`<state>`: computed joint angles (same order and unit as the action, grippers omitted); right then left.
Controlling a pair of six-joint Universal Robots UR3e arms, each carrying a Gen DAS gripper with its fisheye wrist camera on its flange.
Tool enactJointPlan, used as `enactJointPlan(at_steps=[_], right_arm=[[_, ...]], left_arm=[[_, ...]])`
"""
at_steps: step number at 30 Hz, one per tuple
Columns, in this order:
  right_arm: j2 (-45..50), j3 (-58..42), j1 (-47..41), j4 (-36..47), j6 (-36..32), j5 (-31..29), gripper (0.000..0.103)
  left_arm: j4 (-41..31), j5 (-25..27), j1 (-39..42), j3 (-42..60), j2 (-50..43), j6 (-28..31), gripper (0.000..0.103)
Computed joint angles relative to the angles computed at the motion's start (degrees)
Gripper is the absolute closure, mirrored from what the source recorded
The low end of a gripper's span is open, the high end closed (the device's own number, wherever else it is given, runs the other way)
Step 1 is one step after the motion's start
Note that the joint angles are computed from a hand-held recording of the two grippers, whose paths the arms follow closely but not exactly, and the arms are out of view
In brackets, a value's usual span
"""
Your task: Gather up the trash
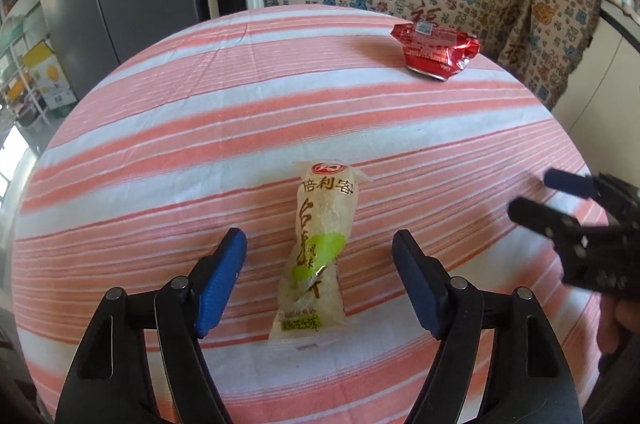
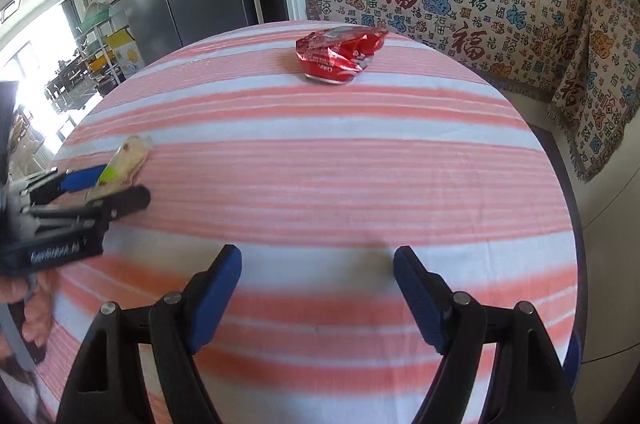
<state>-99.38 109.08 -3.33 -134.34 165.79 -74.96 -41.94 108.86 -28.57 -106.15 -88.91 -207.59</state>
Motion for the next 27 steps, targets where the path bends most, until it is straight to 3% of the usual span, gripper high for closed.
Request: enactJointPlan(at_steps=[6, 10, 14, 15, 16, 20, 25, 27], right_arm=[[26.7, -28.2, 9.2, -0.6, 11.7, -8.7, 0.023], [36.9, -40.7, 10.8, -0.5, 18.3, -10.9, 0.023], [43.9, -50.5, 12.1, 1.1, 20.5, -13.0, 0.022], [44.2, -51.0, 12.3, 1.2, 20.8, -13.5, 0.029], [43.8, -50.3, 12.3, 0.5, 20.7, -13.9, 0.042], [38.4, -41.7, 10.3, -2.9, 17.4, -11.3, 0.043], [22.1, -20.9, 4.3, -5.3, 8.3, -2.8, 0.044], [12.8, -11.5, 0.5, -2.9, 2.6, 2.2, 0.058]], left_arm=[[0.9, -0.8, 0.9, -1.8, 1.7, -1.1, 0.026], [-0.5, -1.2, 1.1, -0.6, 1.3, -1.7, 0.026], [-0.8, -2.0, 2.1, -0.1, 1.1, -1.3, 0.026], [-0.7, -2.3, 2.3, -0.1, 1.0, -1.2, 0.026], [-0.7, -2.5, 2.6, 0.0, 1.0, -1.1, 0.026], [-1.0, -3.1, 3.1, -0.1, 1.2, -0.4, 0.026], [-1.9, -2.9, 2.3, 0.1, 1.4, 0.3, 0.023], [-1.8, -4.3, 2.7, -0.8, 2.5, 0.9, 0.020]])
